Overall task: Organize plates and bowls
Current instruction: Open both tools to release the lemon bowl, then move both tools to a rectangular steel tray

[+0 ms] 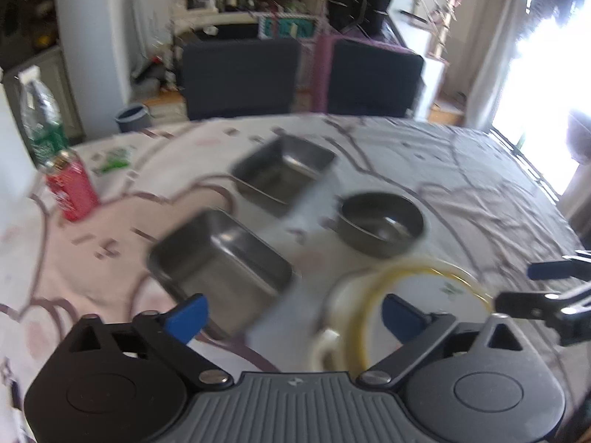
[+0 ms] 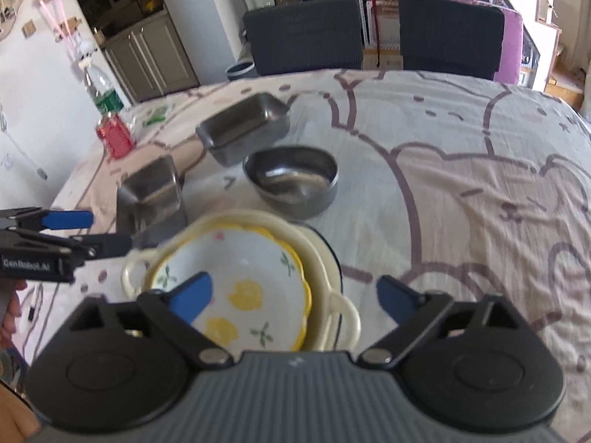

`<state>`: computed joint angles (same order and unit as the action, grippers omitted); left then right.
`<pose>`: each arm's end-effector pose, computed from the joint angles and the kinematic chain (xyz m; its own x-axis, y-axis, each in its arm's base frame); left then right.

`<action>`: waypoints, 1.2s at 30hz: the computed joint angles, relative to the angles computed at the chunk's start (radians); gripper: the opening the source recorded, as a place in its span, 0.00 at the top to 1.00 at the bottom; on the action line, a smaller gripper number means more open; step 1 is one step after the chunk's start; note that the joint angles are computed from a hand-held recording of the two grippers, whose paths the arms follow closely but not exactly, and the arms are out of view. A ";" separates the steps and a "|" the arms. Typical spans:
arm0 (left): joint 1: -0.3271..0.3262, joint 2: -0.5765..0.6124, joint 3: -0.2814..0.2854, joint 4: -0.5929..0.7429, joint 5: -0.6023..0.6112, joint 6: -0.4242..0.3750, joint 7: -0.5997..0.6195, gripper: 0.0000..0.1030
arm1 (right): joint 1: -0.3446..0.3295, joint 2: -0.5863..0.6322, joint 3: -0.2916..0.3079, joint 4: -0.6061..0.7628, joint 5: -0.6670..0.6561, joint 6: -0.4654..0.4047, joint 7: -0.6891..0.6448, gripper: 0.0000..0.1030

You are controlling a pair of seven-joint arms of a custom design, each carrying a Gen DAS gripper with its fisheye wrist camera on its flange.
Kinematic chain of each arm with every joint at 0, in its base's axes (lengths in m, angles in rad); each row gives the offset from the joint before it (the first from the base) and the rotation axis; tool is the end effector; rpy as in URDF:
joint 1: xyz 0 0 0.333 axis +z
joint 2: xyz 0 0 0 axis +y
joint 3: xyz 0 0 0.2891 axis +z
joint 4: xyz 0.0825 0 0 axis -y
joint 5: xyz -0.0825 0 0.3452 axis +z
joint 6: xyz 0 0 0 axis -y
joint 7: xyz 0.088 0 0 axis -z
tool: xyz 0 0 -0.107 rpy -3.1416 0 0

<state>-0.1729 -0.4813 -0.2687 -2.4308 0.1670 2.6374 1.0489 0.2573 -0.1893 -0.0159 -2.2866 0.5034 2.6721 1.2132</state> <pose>0.3815 -0.1996 0.5409 -0.0729 -0.9957 0.0568 -0.7619 0.0188 -0.6475 0.4858 0.1044 0.4851 0.2781 -0.9309 -0.2368 -0.8187 -0.1008 -0.5653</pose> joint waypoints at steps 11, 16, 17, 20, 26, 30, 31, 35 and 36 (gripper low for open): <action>0.146 0.131 -0.008 0.092 0.206 -0.061 -0.073 0.00 | 0.042 0.156 0.046 0.159 0.133 0.065 -0.046 0.00; 0.165 0.212 0.017 0.146 0.269 -0.087 -0.123 0.00 | 0.042 0.259 0.094 0.257 0.084 0.087 -0.029 0.00; 0.167 0.230 0.023 0.158 0.280 -0.095 -0.133 0.00 | 0.044 0.282 0.102 0.278 0.058 0.088 -0.013 0.00; 0.166 0.275 0.040 0.186 0.310 -0.111 -0.160 0.00 | 0.045 0.341 0.119 0.332 -0.010 0.079 0.034 0.00; 0.167 0.317 0.073 0.203 0.375 -0.125 -0.210 0.00 | 0.041 0.448 0.151 0.442 -0.102 0.035 0.087 0.00; 0.174 0.312 0.087 0.191 0.400 -0.131 -0.237 0.00 | 0.044 0.485 0.175 0.482 -0.122 0.014 0.073 0.00; 0.173 0.308 0.094 0.185 0.389 -0.130 -0.224 0.00 | 0.050 0.493 0.177 0.489 -0.135 0.011 0.073 0.00; 0.175 0.287 0.101 0.162 0.370 -0.141 -0.183 0.00 | 0.065 0.508 0.182 0.498 -0.178 0.007 0.055 0.00; 0.177 0.279 0.099 0.157 0.373 -0.149 -0.180 0.00 | 0.069 0.513 0.182 0.501 -0.190 0.007 0.053 0.00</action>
